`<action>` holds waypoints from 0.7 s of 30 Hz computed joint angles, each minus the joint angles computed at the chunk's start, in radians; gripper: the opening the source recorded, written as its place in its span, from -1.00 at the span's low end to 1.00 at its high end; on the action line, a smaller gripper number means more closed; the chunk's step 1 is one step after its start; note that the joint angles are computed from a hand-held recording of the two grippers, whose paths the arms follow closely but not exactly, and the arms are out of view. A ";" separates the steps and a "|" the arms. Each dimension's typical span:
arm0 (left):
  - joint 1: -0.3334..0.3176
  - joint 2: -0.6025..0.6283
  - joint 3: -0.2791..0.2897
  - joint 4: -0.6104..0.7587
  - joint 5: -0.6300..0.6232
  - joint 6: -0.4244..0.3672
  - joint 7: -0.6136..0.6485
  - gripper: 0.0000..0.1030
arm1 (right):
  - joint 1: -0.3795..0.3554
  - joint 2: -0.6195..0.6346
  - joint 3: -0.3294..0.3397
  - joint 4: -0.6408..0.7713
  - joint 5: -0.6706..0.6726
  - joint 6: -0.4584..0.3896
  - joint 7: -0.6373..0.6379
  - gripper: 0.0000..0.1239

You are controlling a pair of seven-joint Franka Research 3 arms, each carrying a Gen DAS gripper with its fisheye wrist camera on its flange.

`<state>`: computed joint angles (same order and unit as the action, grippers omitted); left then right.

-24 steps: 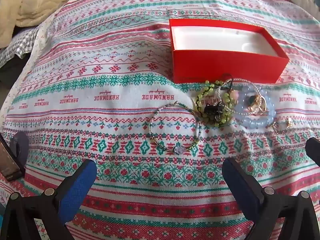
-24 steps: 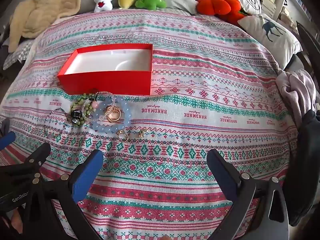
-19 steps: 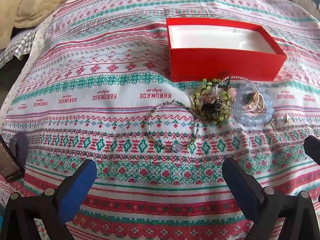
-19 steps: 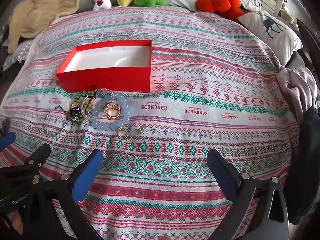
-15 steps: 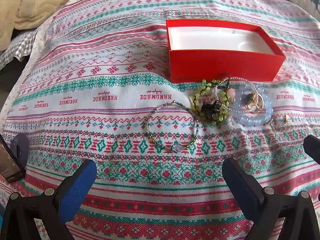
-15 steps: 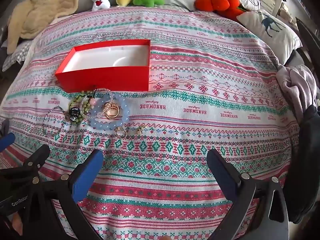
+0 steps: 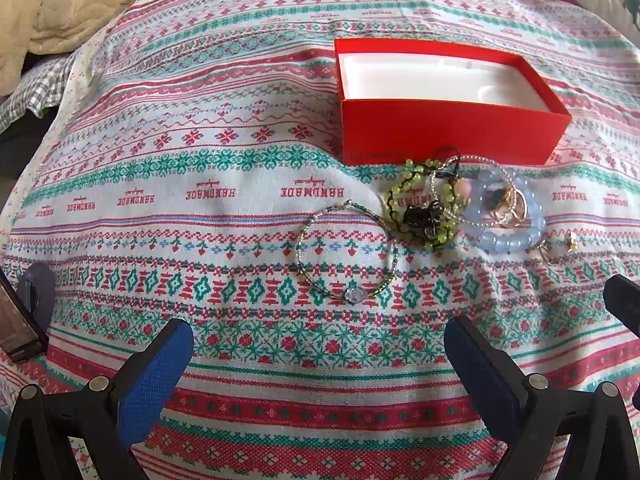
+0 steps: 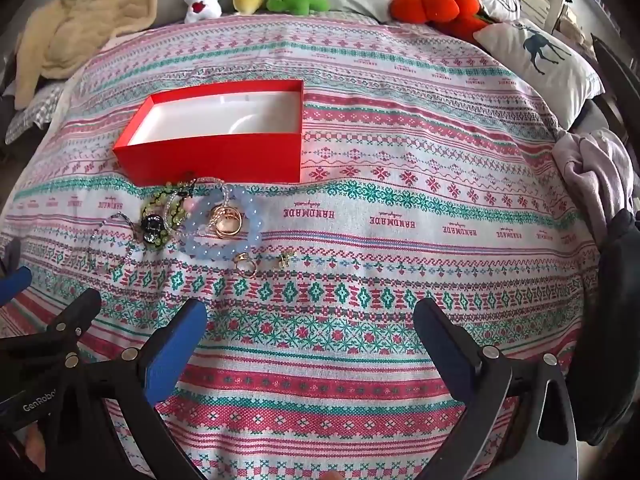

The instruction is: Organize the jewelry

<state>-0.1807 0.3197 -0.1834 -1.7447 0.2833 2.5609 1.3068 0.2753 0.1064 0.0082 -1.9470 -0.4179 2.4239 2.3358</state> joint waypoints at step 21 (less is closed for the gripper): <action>0.007 -0.005 -0.008 -0.009 -0.018 0.002 0.013 1.00 | 0.004 0.002 -0.001 -0.004 -0.008 0.003 0.010 0.66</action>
